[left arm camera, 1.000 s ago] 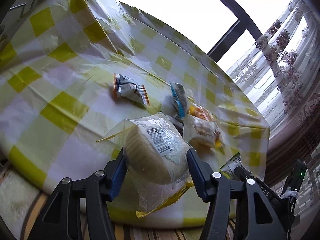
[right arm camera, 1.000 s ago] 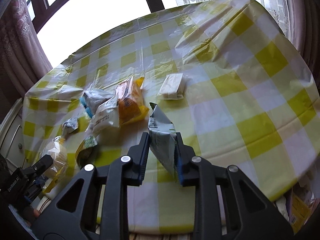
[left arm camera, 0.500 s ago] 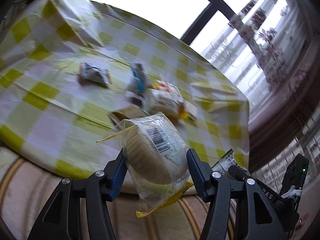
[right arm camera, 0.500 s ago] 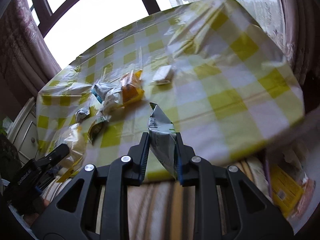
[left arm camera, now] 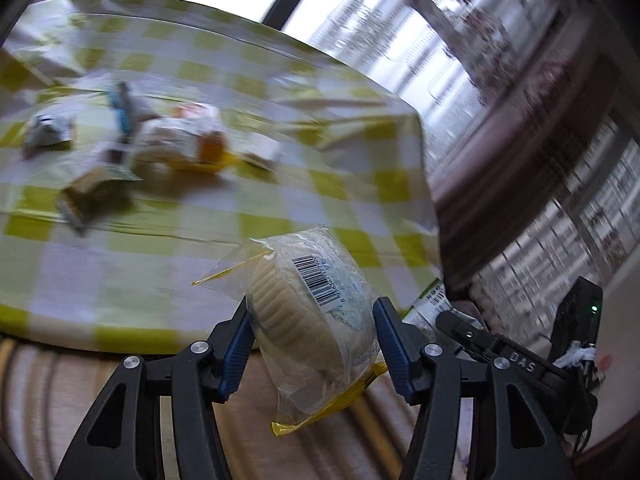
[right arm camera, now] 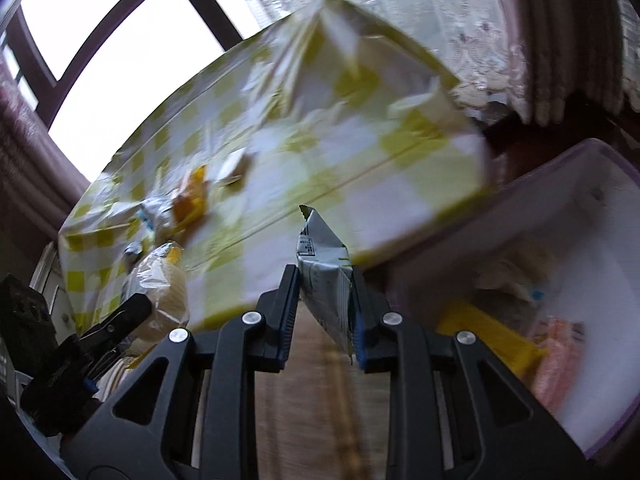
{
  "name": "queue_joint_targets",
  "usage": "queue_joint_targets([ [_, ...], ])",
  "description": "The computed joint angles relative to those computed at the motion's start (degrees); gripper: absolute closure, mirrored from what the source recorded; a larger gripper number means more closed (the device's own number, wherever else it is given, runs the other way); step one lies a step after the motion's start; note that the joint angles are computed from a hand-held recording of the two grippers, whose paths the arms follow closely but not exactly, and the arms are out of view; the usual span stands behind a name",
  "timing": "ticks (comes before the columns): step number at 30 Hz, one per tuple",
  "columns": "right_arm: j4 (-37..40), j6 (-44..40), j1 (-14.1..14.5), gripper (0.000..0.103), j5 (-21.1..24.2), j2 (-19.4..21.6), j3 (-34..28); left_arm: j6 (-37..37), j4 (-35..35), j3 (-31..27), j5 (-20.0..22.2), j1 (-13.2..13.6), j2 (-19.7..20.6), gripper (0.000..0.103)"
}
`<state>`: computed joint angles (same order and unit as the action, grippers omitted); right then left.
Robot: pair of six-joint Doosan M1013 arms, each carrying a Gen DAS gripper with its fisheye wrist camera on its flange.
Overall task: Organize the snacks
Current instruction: 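Carry both snacks over the white box and open both tools to release them, then move both open tools back over the table toward the snacks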
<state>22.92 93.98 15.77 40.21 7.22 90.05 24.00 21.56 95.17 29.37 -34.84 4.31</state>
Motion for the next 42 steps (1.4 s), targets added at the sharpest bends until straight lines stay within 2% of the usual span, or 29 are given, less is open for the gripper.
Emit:
queue_joint_targets([
  [5, -4.0, 4.1, -1.9, 0.075, -0.5, -0.7, 1.2, 9.8, -7.0, -3.2, -0.4, -1.0, 2.5, 0.044],
  [10, -7.3, 8.2, -3.7, 0.075, -0.3, -1.0, 1.9, 16.5, -11.6, -5.7, 0.0, -1.8, 4.4, 0.044],
  [15, -11.1, 11.6, -4.3, 0.074, -0.4, -1.2, 2.3, 22.8, -16.3, -8.0, 0.9, -2.3, 6.1, 0.044],
  [18, -14.3, 14.6, -4.4, 0.071, -0.3, -1.2, 2.1, 29.6, -21.6, -9.8, 1.6, -2.4, 7.5, 0.044],
  [20, -15.9, 16.2, -4.3, 0.058, -0.1, -1.1, 1.8, 33.3, -24.1, -10.8, 2.8, -2.5, 8.3, 0.040],
  [21, -16.3, 16.5, -4.3, 0.046, 0.0, -1.1, 1.7, 33.1, -23.3, -11.3, 3.9, -2.7, 8.5, 0.037],
  [22, -16.8, 16.7, -4.3, 0.039, -0.1, -1.3, 1.9, 33.1, -23.1, -11.4, 4.3, -2.8, 8.6, 0.036],
  [32, -18.6, 16.6, -3.7, 0.037, 0.4, -1.1, 1.6, 30.0, -23.4, -10.2, 3.1, -2.3, 8.0, 0.036],
  [42, -28.5, 20.3, -1.1, 0.033, -0.3, -1.5, 1.0, 22.5, -18.0, -8.1, 2.1, -1.7, 6.4, 0.036],
])
